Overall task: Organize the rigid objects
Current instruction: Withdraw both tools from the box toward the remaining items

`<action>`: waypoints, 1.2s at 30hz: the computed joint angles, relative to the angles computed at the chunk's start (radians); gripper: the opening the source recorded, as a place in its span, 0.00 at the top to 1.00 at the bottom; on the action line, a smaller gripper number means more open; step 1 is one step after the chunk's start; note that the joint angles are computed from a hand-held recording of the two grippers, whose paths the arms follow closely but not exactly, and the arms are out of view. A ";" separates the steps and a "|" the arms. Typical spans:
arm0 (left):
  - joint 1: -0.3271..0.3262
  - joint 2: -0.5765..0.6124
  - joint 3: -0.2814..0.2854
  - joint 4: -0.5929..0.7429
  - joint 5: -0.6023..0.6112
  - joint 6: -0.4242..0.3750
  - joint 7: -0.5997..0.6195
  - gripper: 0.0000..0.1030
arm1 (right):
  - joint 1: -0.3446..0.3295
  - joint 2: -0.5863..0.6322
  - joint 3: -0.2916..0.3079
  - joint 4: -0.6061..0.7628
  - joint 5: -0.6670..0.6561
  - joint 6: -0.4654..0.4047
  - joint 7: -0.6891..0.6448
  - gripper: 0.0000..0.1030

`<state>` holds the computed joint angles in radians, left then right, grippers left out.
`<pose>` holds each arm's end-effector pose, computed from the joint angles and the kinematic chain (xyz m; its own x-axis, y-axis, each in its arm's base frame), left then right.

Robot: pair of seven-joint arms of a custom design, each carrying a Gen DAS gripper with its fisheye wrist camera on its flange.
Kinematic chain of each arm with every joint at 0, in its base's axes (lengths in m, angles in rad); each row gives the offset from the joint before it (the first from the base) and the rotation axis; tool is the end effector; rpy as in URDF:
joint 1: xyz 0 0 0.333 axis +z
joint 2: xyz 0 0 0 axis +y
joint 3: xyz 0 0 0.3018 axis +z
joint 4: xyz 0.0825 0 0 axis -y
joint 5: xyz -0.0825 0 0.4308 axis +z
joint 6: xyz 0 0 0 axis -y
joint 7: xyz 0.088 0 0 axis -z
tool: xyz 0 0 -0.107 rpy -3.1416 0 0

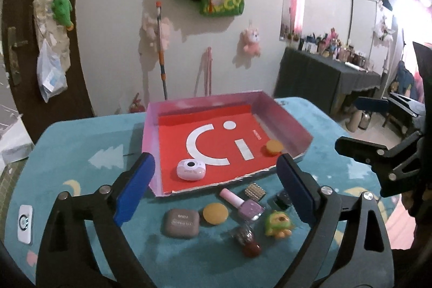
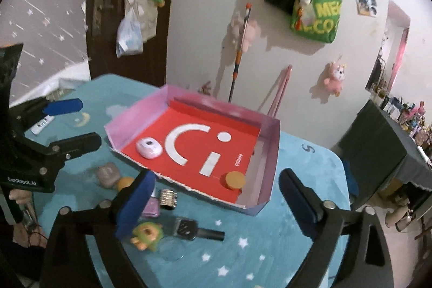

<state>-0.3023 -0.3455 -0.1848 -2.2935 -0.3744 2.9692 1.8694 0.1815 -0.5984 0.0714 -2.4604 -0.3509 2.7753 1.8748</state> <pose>0.4872 -0.2403 0.5758 -0.4734 -0.8803 0.0307 -0.4696 0.2228 -0.8543 0.4529 0.1370 0.5845 0.1539 -0.9790 0.1334 -0.5672 -0.1981 -0.7994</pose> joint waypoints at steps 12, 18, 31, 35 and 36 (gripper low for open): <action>0.002 -0.230 -0.050 -0.239 0.046 0.110 -0.112 0.06 | 0.024 -0.290 0.052 -0.235 -0.002 0.030 0.101 0.00; -0.019 -0.249 -0.054 -0.322 0.053 0.131 -0.178 0.06 | 0.039 -0.335 0.054 -0.341 0.008 0.062 0.155 0.00; 0.027 -0.104 -0.094 -0.297 0.128 0.060 -0.270 0.06 | 0.030 -0.155 0.030 -0.358 0.020 0.112 0.221 0.00; 0.010 -0.056 -0.067 -0.263 0.125 0.026 -0.267 0.06 | 0.051 -0.096 -0.011 -0.330 0.047 0.100 0.195 0.00; 0.004 -0.045 -0.060 -0.253 0.122 0.015 -0.263 0.06 | 0.055 -0.083 -0.019 -0.322 0.054 0.091 0.187 0.00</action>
